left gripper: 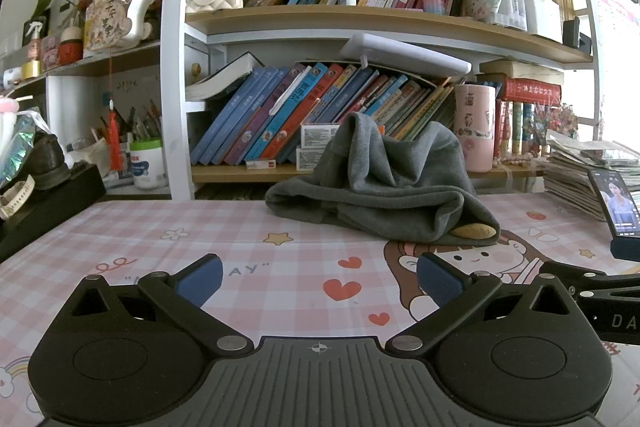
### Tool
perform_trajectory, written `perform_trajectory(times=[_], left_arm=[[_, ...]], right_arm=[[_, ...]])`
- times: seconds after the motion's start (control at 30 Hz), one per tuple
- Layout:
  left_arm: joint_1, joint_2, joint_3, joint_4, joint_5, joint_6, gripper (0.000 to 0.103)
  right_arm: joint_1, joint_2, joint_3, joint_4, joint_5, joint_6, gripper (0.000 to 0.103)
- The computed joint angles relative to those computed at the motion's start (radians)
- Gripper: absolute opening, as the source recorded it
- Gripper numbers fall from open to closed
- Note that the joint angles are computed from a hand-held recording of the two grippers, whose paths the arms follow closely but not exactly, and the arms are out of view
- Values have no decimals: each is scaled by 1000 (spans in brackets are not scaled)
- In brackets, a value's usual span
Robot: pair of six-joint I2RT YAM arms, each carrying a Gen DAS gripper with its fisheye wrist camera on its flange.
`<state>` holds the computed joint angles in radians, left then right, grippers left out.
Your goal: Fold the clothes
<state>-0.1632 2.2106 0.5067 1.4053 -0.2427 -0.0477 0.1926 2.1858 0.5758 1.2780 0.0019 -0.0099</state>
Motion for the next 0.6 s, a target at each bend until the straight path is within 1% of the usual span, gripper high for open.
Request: perform_trajectory(times=[0.6], left_arm=[[4, -13, 0, -15, 9, 6, 103]], right_arm=[[0, 1, 2, -4, 0, 1, 90]])
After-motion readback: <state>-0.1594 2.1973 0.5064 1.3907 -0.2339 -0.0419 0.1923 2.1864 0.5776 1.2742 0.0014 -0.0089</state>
